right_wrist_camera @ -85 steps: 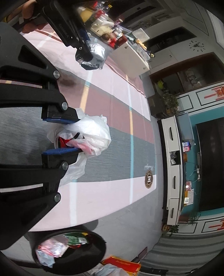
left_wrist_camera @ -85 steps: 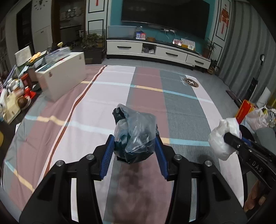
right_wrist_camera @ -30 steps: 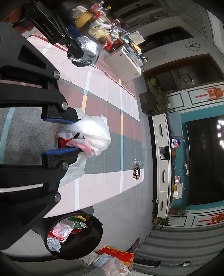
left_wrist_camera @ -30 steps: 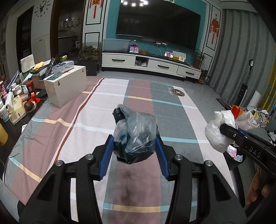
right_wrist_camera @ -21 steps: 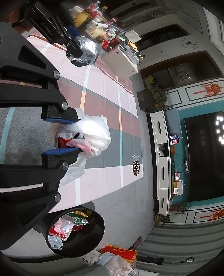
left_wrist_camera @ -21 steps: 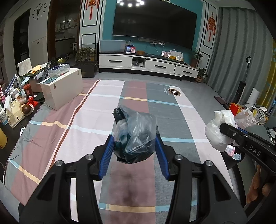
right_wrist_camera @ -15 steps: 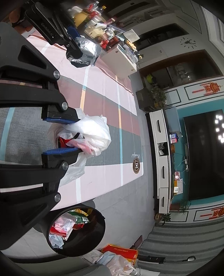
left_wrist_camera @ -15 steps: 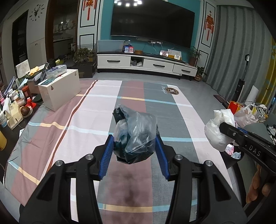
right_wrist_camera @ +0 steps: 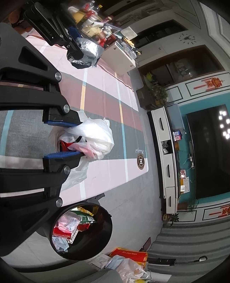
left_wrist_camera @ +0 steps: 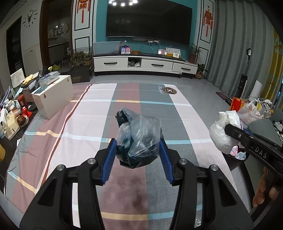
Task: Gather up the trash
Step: 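Carry the black bag and white bag over the bin with both grippers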
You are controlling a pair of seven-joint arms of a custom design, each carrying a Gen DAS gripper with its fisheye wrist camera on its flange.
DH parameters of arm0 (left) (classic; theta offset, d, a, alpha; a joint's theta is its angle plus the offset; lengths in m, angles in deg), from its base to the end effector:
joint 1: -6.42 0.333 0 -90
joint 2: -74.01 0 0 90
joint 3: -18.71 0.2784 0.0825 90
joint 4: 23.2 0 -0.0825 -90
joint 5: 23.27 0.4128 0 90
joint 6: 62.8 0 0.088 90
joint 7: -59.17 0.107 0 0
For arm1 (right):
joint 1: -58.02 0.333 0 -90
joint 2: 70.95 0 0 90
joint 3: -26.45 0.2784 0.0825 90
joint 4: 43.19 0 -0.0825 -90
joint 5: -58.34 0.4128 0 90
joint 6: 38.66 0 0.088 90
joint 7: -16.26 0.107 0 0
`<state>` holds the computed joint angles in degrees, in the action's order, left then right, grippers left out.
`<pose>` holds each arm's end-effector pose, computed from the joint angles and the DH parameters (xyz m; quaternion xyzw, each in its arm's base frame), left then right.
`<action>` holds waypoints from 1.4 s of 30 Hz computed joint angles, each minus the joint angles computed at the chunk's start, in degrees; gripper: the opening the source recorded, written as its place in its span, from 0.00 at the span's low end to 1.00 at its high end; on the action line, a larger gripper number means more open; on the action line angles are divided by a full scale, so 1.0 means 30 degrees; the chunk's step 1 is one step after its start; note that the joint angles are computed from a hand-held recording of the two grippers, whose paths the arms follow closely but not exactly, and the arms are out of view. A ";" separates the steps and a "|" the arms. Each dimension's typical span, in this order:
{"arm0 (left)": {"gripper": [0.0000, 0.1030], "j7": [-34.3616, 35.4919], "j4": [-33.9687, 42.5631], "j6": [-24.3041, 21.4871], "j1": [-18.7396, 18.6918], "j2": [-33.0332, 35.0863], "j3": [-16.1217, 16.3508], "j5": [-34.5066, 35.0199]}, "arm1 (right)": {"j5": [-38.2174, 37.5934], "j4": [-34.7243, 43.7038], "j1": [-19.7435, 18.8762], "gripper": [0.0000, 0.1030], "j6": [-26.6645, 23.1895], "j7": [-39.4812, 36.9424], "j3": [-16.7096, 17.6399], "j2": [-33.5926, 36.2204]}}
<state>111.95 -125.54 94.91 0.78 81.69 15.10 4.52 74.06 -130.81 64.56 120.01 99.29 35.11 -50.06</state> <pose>0.6603 -0.1248 0.5230 -0.6768 0.5988 -0.3023 0.3032 0.7130 0.1643 0.5103 -0.6797 0.5893 -0.1830 0.3965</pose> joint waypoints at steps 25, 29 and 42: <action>0.48 0.1914 0.3362 -0.1815 -0.1752 0.2615 0.0259 -0.0617 | 0.1644 -0.1833 -0.1149 0.24 0.1108 -0.1422 0.0165 -0.0810; 0.48 0.1926 0.3800 -0.2361 -0.2005 0.2829 0.0350 -0.0240 | 0.2641 -0.1836 -0.1522 0.24 0.1227 -0.2304 0.0554 -0.0765; 0.49 0.2806 0.6605 -0.3736 -0.3041 0.4640 0.0262 0.0337 | 0.5522 -0.2579 -0.2477 0.24 0.1679 -0.4045 0.0549 -0.1163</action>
<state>120.37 -105.73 83.70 -8.35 95.61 15.88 5.53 90.63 -138.55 57.13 125.05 87.16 36.76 -53.55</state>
